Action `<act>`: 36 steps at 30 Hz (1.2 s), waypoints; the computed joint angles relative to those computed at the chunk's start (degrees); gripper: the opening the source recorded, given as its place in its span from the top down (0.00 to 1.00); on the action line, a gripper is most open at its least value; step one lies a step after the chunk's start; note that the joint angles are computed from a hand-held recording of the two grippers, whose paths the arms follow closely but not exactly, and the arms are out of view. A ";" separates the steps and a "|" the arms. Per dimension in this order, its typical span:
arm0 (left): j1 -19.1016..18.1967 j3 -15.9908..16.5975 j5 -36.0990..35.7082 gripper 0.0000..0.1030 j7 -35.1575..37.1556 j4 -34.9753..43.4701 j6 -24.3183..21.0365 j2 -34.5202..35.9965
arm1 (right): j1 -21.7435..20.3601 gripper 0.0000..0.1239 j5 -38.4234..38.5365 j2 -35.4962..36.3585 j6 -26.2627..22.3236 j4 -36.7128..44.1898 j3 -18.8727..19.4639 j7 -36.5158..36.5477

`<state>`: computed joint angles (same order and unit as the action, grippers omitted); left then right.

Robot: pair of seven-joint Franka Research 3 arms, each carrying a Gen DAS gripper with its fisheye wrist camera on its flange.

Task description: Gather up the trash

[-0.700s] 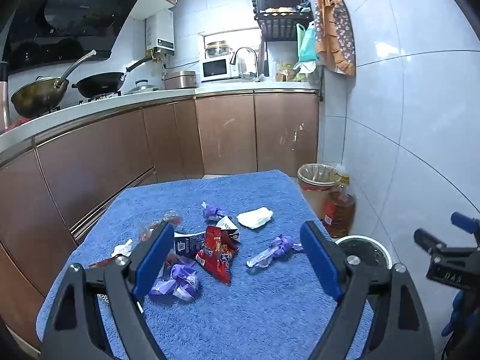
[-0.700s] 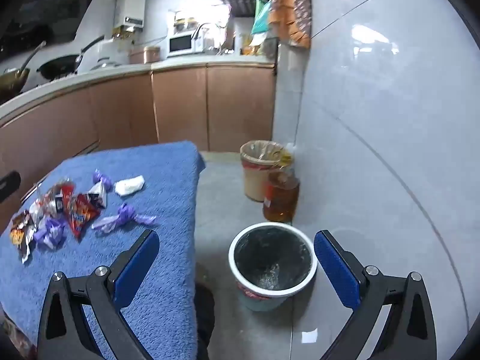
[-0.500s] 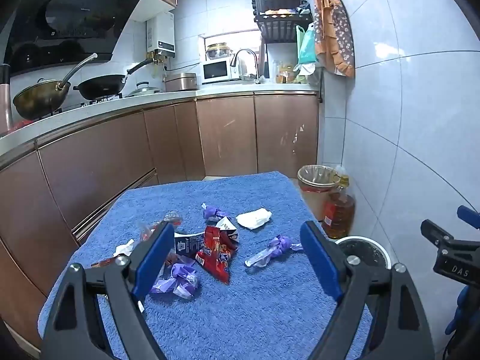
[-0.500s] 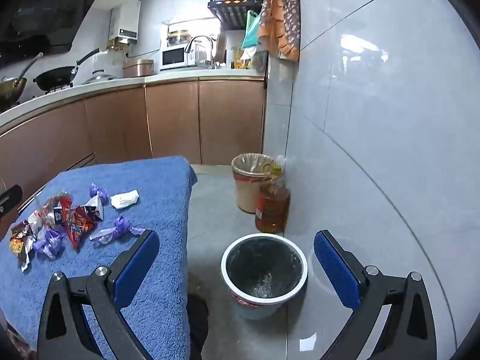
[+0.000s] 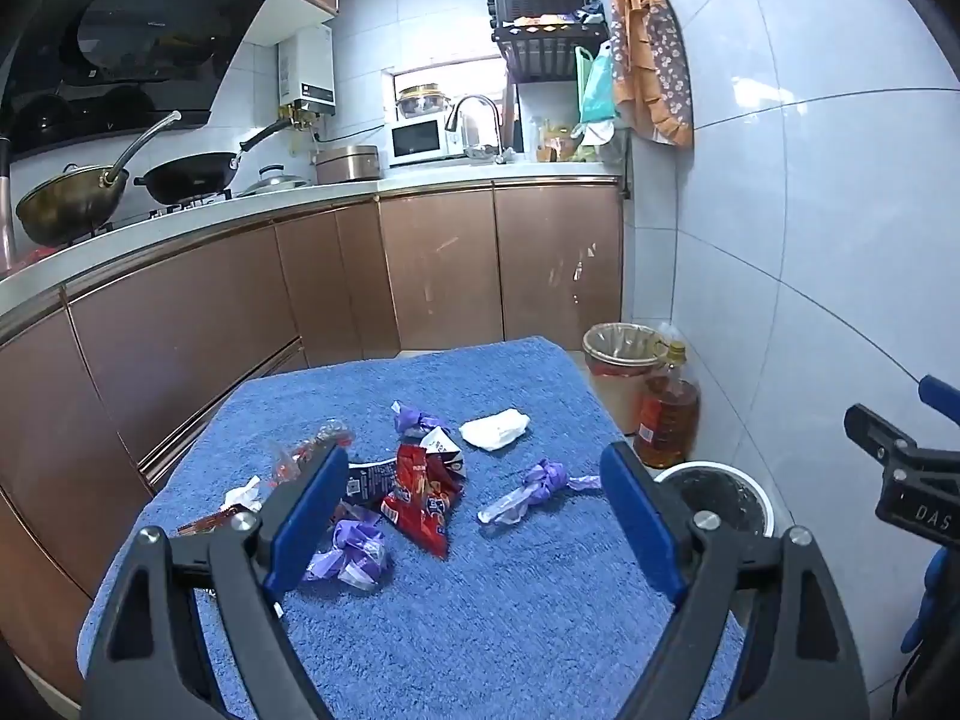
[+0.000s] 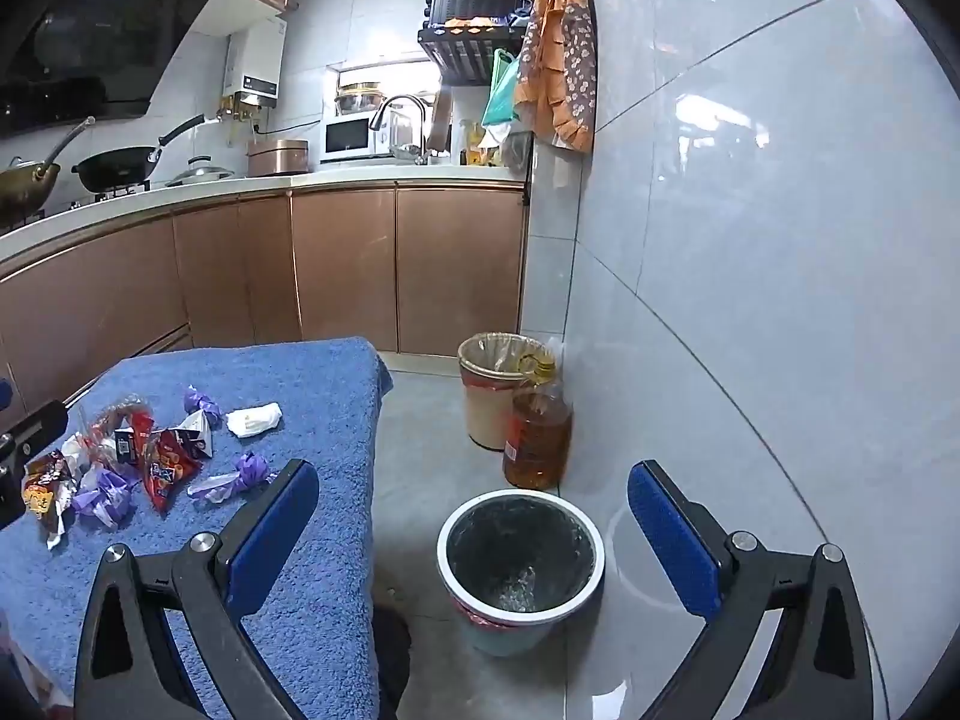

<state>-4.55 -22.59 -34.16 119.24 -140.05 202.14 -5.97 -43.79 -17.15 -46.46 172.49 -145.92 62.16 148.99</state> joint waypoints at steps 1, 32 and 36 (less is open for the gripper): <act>-0.04 0.15 0.24 0.17 -0.15 0.12 -0.24 0.14 | -0.15 0.17 -0.02 -0.43 -0.27 0.01 0.42 0.27; -6.51 5.47 -13.90 0.17 16.98 9.41 -2.27 6.06 | -8.05 0.17 3.62 0.24 6.05 2.60 5.83 -2.06; -10.09 8.54 -20.99 0.17 24.05 12.87 -2.92 8.02 | -9.33 0.17 5.50 4.07 7.10 3.81 6.85 -4.03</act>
